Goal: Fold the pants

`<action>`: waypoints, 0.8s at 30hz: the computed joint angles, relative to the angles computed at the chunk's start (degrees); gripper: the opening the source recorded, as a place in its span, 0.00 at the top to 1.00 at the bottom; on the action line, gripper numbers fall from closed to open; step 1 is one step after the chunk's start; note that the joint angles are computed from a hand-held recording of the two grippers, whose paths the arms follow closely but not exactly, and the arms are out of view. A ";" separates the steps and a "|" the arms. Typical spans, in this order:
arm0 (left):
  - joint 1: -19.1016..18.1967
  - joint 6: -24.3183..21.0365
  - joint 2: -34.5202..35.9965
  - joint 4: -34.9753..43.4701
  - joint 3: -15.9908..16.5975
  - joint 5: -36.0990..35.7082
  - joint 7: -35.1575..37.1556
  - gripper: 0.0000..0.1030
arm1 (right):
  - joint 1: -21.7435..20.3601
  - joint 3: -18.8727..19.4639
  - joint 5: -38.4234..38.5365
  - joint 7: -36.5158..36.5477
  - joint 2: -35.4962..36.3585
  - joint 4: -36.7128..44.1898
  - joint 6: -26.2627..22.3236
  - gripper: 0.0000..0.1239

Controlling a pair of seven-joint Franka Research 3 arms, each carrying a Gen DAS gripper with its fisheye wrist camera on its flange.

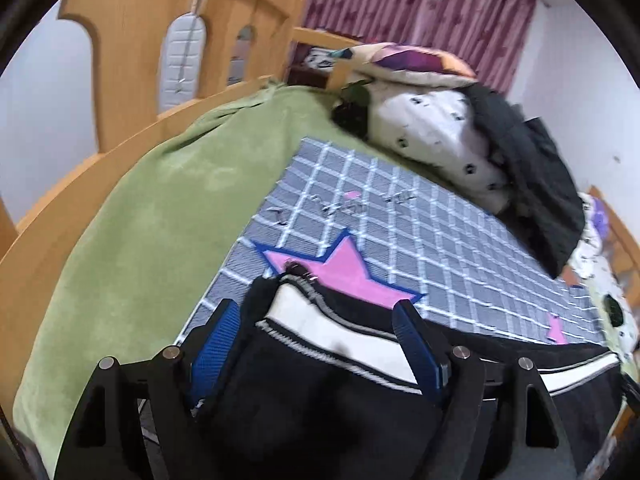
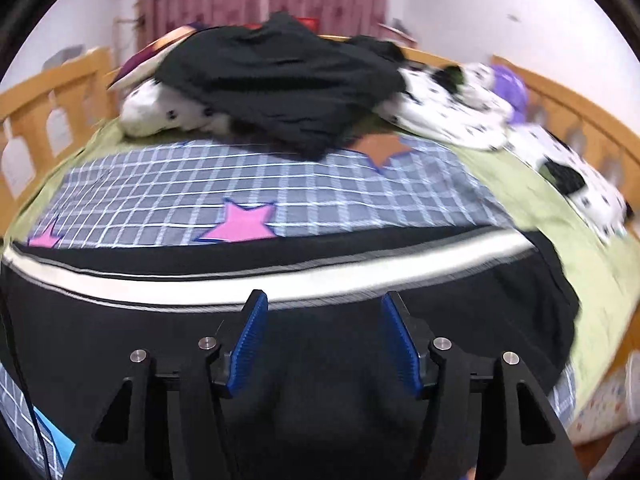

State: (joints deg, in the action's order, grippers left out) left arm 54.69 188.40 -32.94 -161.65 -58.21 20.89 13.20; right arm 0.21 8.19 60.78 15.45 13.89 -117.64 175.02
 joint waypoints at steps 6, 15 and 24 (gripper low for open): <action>9.67 -14.32 6.74 9.64 -8.12 6.01 1.40 0.25 | 2.97 1.78 -7.24 1.31 5.43 4.46 -1.43 0.53; 16.89 -7.25 10.99 8.92 -10.79 14.35 -4.98 0.80 | 5.42 2.94 -20.90 2.69 15.71 16.16 -10.18 0.51; 11.96 -9.66 4.88 7.43 -8.20 19.73 -10.09 0.79 | 5.13 2.55 -31.57 0.75 20.74 23.18 -21.65 0.98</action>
